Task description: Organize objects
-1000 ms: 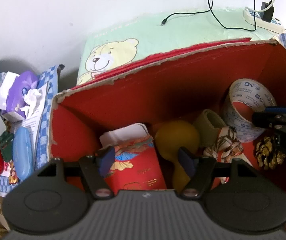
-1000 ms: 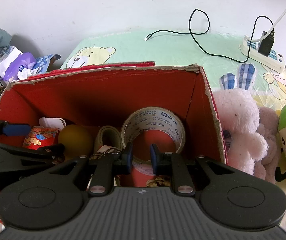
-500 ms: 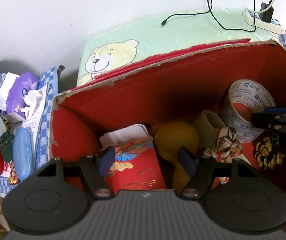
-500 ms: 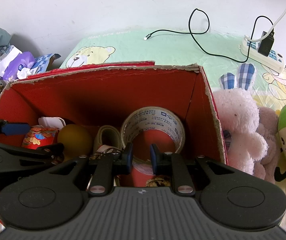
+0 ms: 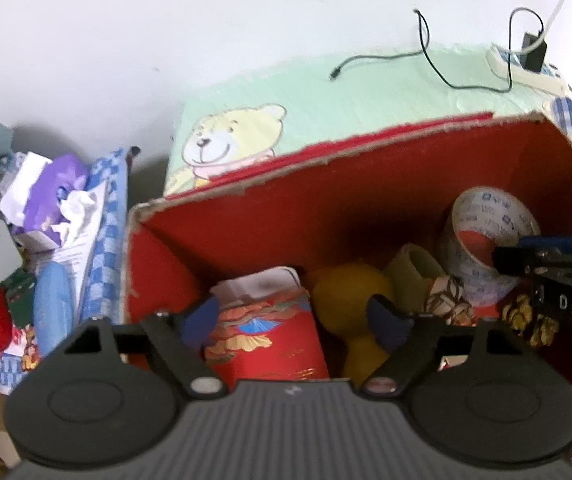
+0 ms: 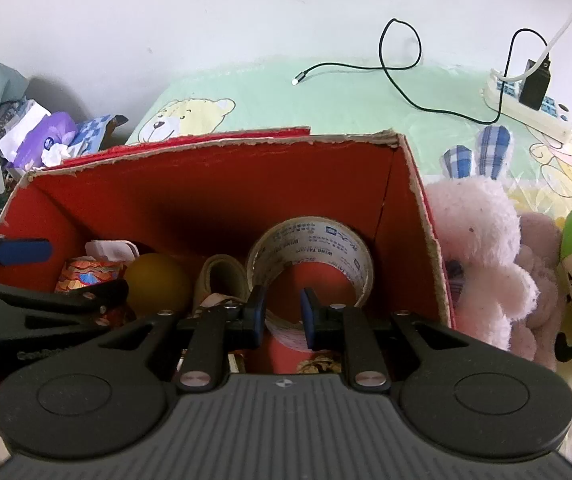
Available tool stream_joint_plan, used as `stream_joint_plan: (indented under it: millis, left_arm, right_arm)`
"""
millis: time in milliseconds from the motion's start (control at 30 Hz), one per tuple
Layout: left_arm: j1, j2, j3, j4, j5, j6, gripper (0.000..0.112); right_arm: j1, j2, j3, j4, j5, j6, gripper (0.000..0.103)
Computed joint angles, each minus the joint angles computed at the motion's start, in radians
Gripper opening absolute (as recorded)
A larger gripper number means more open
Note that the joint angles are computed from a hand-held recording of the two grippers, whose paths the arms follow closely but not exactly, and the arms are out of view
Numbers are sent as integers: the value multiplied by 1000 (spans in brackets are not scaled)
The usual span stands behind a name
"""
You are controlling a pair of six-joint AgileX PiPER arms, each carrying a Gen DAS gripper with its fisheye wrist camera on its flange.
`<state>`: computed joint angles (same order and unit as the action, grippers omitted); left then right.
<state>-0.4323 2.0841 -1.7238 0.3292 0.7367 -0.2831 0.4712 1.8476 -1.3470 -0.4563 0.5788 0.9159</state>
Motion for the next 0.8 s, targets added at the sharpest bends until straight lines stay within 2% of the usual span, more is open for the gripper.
stream_joint_plan:
  millis: [100, 300, 367, 600, 700, 800]
  left_arm:
    - [-17, -37, 44, 89, -20, -102, 92]
    - [-35, -129, 132, 141, -52, -194, 93]
    - [-47, -158, 158, 167, -56, -231, 98]
    - [-76, -254, 236, 172, -70, -292, 98]
    - [-90, -292, 261, 157, -62, -286, 98]
    - [-103, -322, 279, 145, -43, -297, 98]
  right_arm:
    - [13, -22, 8, -20, 13, 23, 25]
    - [27, -111, 74, -65, 4, 77, 27]
    - [38, -139, 93, -90, 16, 107, 30]
    - [83, -221, 141, -180, 47, 219, 33]
    - [110, -243, 154, -224, 67, 274, 40]
    - [138, -272, 174, -266, 87, 325, 43]
